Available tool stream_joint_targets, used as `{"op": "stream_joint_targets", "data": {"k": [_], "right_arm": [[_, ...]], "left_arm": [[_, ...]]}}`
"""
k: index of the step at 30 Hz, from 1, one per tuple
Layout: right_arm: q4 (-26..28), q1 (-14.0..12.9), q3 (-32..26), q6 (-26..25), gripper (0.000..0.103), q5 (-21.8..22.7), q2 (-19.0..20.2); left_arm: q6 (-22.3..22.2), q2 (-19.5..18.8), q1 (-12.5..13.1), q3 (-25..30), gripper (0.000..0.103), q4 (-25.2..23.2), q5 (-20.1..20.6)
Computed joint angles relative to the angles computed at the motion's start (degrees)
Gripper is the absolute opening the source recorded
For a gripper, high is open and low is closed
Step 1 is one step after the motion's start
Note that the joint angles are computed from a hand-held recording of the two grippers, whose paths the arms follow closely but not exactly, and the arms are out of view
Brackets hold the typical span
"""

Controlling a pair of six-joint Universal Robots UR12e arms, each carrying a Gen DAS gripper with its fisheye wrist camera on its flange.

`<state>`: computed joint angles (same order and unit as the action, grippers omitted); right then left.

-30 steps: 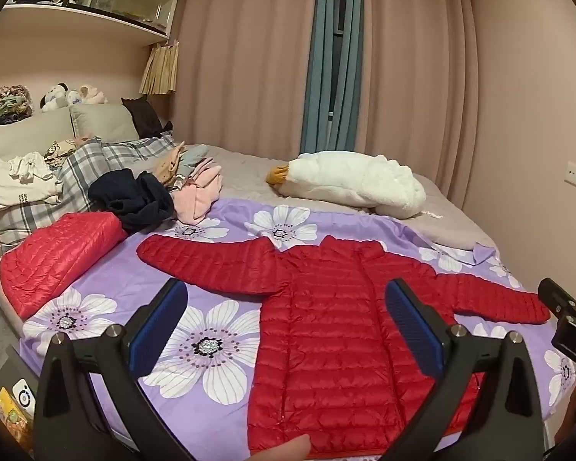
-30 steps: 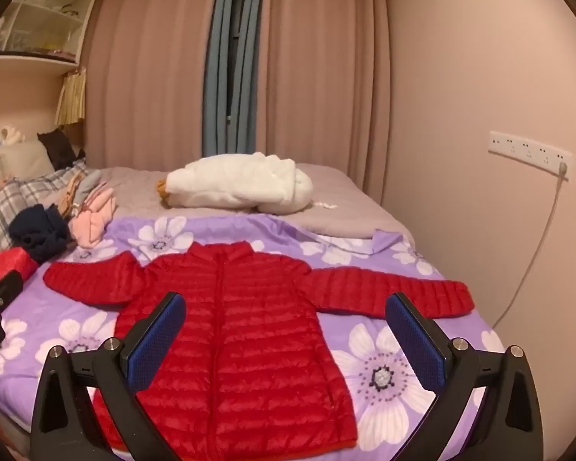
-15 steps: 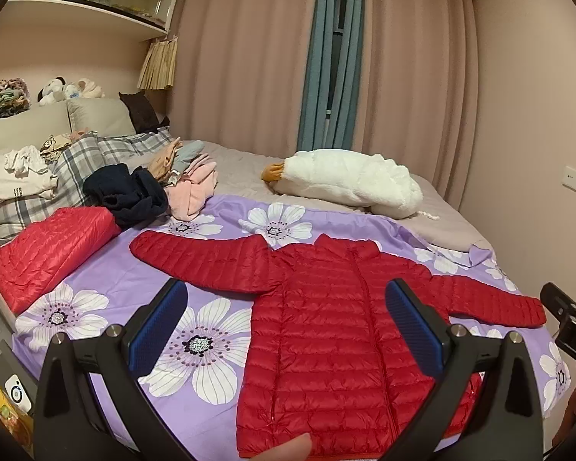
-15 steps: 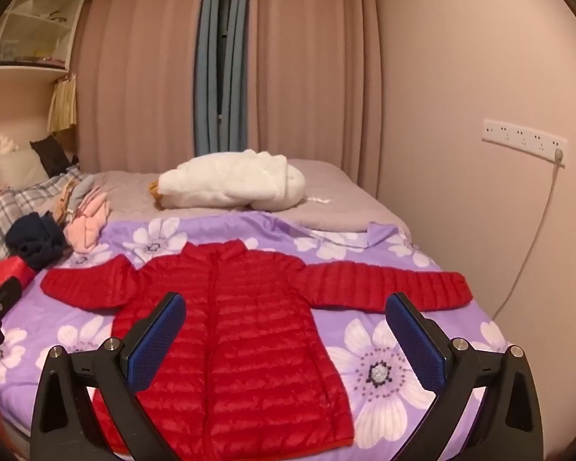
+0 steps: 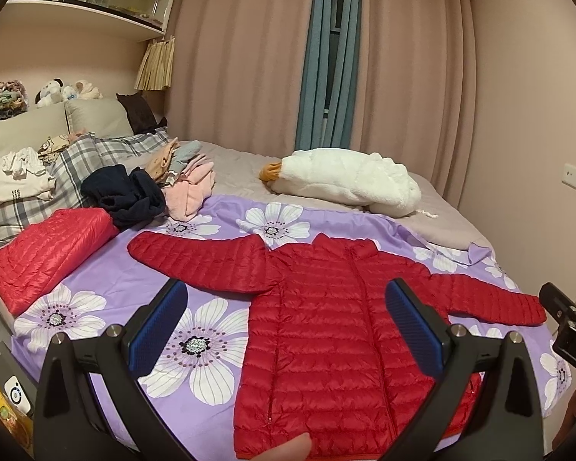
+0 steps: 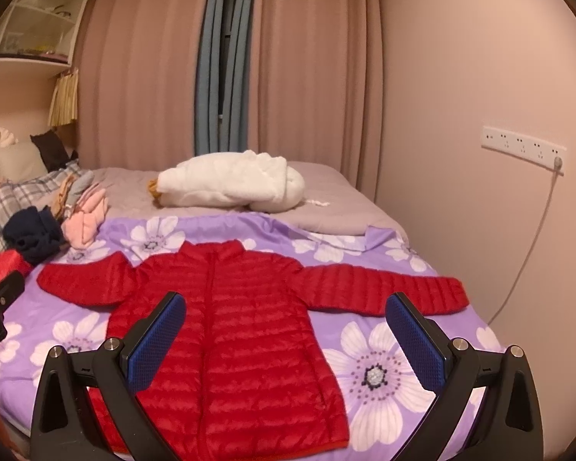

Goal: Fold large clothes

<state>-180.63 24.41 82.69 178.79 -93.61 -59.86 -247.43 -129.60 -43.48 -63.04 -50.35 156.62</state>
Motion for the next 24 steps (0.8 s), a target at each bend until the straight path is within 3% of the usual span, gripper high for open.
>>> {"op": "stream_joint_targets", "data": {"k": [4, 24], "right_arm": [[-0.3, 0.0, 0.1, -0.2, 0.103, -0.1, 0.1], [-0.8, 1.0, -0.4, -2.8, 0.103, -0.9, 0.8]], "left_arm": [[-1.1, 0.0, 0.1, 0.3, 0.103, -2.4, 0.1], [-1.4, 0.4, 0.3, -0.5, 0.103, -2.3, -0.9]]}}
